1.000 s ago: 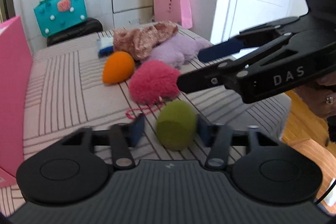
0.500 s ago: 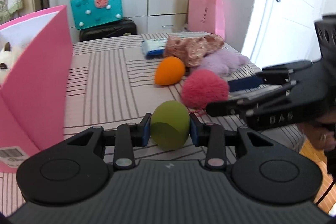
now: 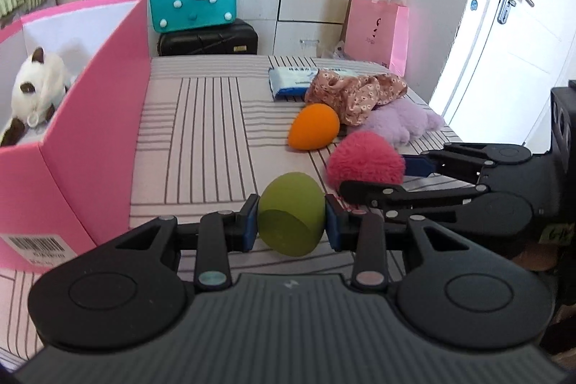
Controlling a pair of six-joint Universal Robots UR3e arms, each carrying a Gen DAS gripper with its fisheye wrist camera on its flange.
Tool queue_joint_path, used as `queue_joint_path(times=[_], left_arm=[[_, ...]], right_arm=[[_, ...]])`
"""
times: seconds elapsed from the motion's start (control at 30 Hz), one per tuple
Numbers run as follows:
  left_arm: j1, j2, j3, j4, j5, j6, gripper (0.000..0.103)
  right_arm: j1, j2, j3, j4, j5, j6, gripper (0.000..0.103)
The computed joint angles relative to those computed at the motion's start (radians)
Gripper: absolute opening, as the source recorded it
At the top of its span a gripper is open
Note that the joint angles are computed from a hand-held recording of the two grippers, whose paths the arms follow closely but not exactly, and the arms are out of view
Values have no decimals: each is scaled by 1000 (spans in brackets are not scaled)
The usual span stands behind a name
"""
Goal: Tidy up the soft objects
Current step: 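Grasp the pink fluffy heart with the right gripper while the left holds the green sponge, then carry the heart and sponge into the pink box and open both grippers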
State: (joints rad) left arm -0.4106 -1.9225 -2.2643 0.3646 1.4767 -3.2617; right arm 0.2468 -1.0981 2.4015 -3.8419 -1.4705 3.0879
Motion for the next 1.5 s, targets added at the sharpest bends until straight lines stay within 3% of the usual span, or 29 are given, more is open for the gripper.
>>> queue_joint_path(times=[0.07,0.2,0.43,0.57,0.73,0.9,1.23,1.5], left_arm=[[-9,11,12,-37,11,-2,35],[-9,57,27,-138,4,10,35],[1,155,11,-258,-41,70,35],[28,223,-21,-320,-97,80,35],[77,305,-23,-481,-178,93,35],[107,409,-59,-536,-177,122,35],[258,720,9,-1002,-304,332,36],[499,965,5,-1265,-471,520,36]], right_arm=[[28,10,9,-34,-47,-15,43],[32,-1,35,-49,-43,21,40],[-20,-151,137,29,72,60,40],[-10,-255,183,89,70,77,40],[9,-421,189,257,59,52,40],[25,-563,157,450,57,32,40],[20,-755,-6,820,170,13,40],[97,-707,-177,887,171,13,40]])
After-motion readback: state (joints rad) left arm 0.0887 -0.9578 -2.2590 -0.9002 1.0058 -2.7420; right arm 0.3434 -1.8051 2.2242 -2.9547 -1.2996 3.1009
